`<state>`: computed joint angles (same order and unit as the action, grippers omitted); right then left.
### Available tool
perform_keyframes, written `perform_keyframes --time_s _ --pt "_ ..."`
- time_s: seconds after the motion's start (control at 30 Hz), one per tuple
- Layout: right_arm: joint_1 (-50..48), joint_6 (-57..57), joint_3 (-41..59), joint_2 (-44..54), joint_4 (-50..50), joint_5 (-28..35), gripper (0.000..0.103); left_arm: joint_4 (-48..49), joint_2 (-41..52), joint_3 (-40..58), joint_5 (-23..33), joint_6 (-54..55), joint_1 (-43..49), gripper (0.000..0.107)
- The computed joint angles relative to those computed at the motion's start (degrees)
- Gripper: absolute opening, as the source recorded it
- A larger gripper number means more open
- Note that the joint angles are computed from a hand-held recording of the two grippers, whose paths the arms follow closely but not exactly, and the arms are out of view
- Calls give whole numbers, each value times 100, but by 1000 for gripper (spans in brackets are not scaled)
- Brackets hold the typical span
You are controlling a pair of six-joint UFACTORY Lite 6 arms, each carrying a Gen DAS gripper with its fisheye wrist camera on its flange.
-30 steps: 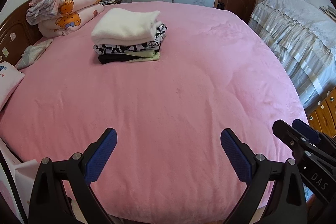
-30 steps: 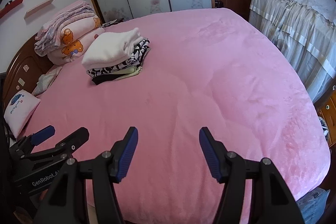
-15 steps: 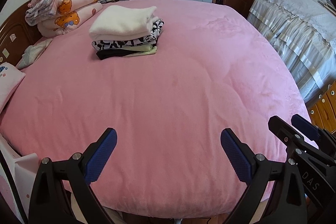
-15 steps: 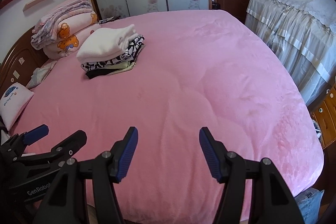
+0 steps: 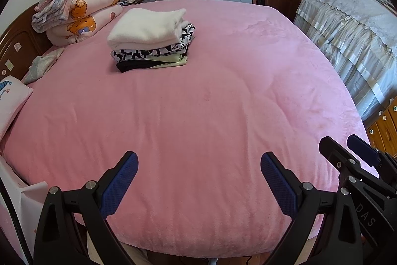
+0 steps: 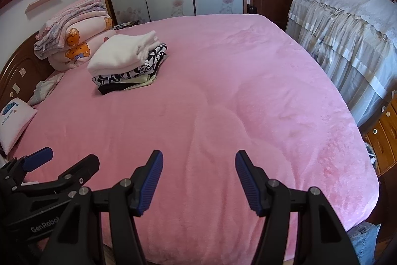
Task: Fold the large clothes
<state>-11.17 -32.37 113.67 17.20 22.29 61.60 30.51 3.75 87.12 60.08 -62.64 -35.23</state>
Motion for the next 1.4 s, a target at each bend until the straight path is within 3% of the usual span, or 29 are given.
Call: perform_keyframes --time_s 1.4 --pt "89 175 -258 -71 -122 -180 61 -205 80 3 27 9 40 98"
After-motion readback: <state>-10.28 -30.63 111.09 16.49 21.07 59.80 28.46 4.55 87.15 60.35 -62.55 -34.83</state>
